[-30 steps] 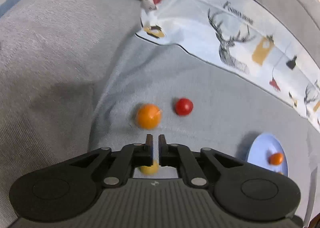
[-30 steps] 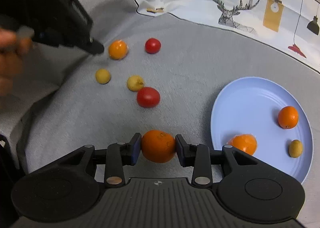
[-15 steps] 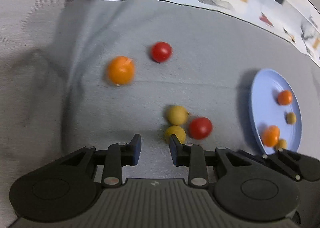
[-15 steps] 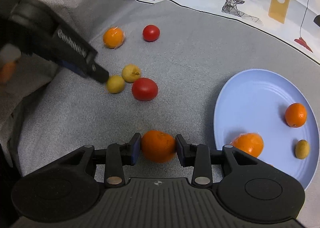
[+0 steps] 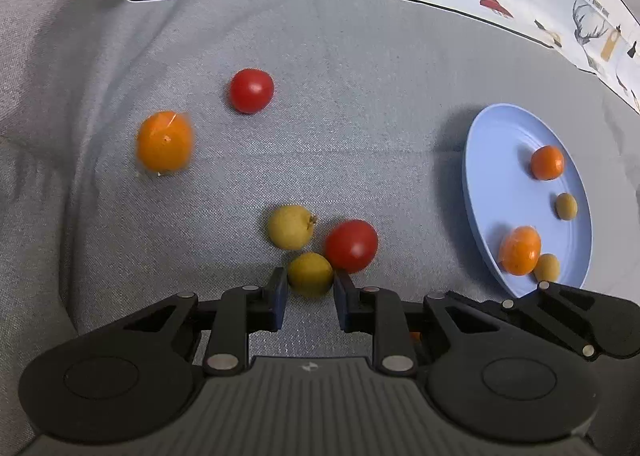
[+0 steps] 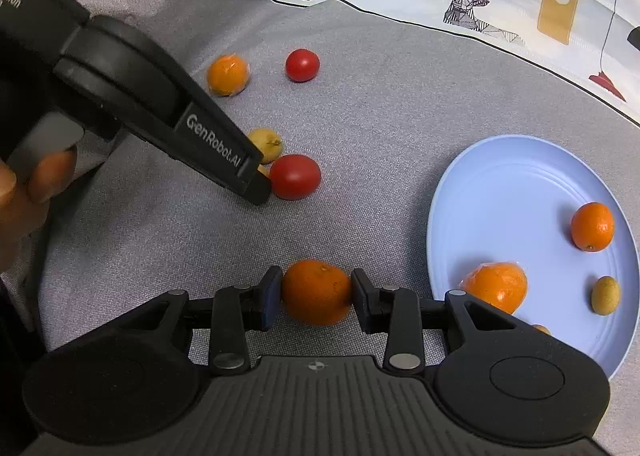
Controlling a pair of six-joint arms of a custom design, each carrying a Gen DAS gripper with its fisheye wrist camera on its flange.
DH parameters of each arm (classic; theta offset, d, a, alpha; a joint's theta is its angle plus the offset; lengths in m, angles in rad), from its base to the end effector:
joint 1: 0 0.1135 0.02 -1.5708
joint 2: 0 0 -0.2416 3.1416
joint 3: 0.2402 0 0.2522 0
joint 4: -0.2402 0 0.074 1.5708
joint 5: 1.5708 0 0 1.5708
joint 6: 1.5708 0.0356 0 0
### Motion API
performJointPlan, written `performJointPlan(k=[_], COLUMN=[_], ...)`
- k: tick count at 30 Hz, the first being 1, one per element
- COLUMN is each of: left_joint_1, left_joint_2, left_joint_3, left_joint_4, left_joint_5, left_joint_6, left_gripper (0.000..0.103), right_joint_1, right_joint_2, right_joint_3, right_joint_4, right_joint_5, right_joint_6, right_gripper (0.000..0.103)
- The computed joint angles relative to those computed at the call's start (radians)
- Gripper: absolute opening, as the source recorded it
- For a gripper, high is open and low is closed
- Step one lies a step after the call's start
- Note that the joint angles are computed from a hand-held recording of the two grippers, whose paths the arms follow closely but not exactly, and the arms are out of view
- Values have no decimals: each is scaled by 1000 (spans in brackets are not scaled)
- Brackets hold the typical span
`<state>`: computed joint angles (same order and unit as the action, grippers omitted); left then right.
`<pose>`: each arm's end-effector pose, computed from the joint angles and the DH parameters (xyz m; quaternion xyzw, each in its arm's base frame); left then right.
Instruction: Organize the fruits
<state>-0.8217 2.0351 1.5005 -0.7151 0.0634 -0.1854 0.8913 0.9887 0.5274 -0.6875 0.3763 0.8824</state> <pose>0.2735 -0.2975 0.1524 0.3135 0.9355 -0.1045 0.1248 0.1215 0.1295 0.1623 0.0349 0.9607 0.0439 0.2718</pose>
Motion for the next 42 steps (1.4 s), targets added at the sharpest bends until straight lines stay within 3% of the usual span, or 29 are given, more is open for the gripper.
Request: performJointPlan(k=[22, 30, 37, 42], left_joint_1=[-6, -13, -79, -128], left_joint_2=[3, -114, -332, -310], left_joint_3=[6, -102, -289, -263], left_joint_4=[-17, 68, 242, 260], left_joint_5=[-67, -88, -226, -297], left_joint_6=[0, -48, -171, -174], left_gripper=[28, 27, 27, 27], right_joint_1=[3, 98, 191, 218], right_joint_2=[24, -85, -213, -304], right_joint_3=[5, 35, 54, 67], right_joint_4=[17, -94, -256, -408], right_joint_5=[24, 215, 392, 465], right_joint_6=[17, 101, 178, 254], right_gripper=[39, 38, 38, 38])
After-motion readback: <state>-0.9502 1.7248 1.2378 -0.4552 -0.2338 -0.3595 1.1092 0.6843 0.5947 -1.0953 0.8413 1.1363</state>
